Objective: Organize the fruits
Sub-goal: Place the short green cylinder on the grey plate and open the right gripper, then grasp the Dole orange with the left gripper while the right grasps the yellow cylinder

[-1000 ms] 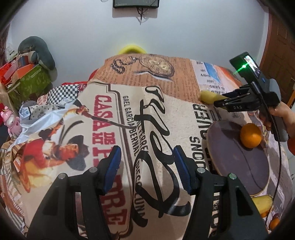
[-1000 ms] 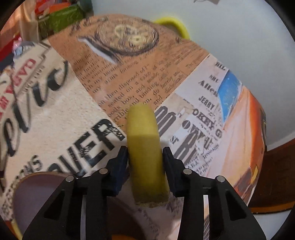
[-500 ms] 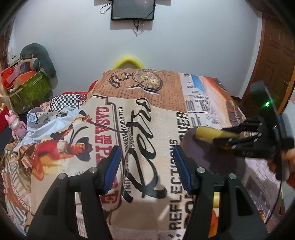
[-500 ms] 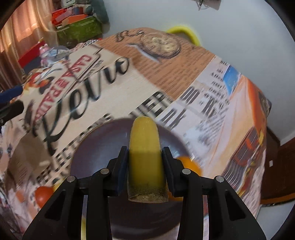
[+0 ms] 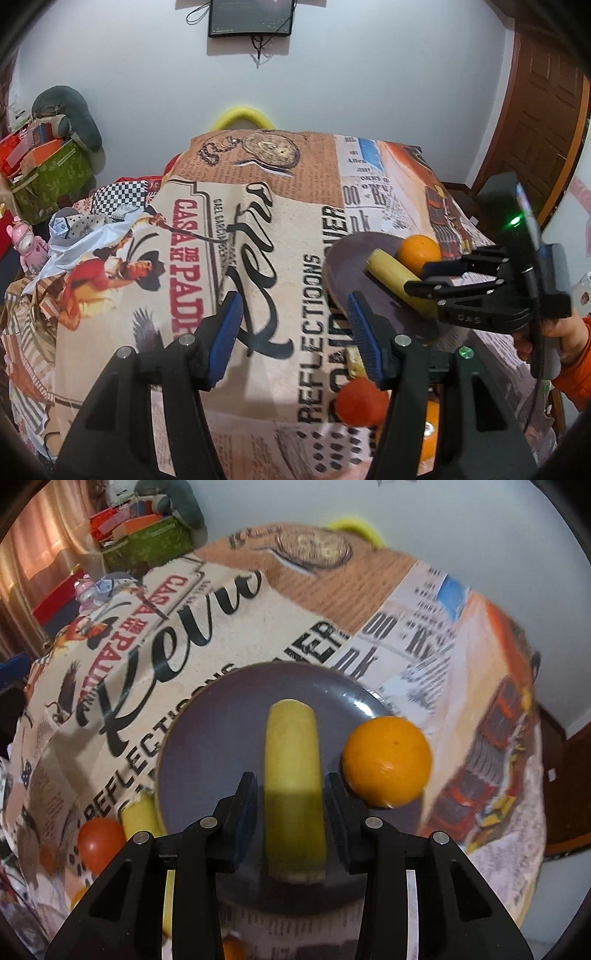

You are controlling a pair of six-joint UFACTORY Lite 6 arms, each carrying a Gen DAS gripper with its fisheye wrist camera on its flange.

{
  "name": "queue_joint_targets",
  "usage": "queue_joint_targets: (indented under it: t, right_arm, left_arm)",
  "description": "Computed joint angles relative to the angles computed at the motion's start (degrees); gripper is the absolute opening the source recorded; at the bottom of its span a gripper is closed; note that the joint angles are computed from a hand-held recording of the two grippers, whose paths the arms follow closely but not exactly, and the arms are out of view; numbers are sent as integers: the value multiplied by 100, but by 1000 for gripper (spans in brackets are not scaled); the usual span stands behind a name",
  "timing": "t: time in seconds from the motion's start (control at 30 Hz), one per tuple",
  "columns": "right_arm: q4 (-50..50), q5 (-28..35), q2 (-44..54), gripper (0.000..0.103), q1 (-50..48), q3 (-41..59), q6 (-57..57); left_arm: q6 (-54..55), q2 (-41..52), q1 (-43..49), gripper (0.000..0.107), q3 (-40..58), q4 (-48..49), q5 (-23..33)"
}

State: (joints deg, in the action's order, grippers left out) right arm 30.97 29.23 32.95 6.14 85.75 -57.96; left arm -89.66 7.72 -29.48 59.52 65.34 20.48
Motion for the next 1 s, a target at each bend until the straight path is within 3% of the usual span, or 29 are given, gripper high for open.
queue_joint_targets:
  t: [0.3,0.6,0.7,1.0]
  right_arm:
    - [1416,328,-1868,35,-717,-1743,-1723]
    - [2504,419,-3680,40,-1522,-3812,-3537]
    - [2636,792,-3853,41,-1915,-4101,-3770]
    - [3048,911,-3850,47,-2456,-4584,-4279]
  left_arm:
    - [-366,-153,-1032,59,-150,-341,462]
    - [-946,353,-1926,69,-125,-619,580]
    - [-1079,608,-2086,70,-45,-677,559]
    - [-1292,1306,-2048,70,214,-813,187]
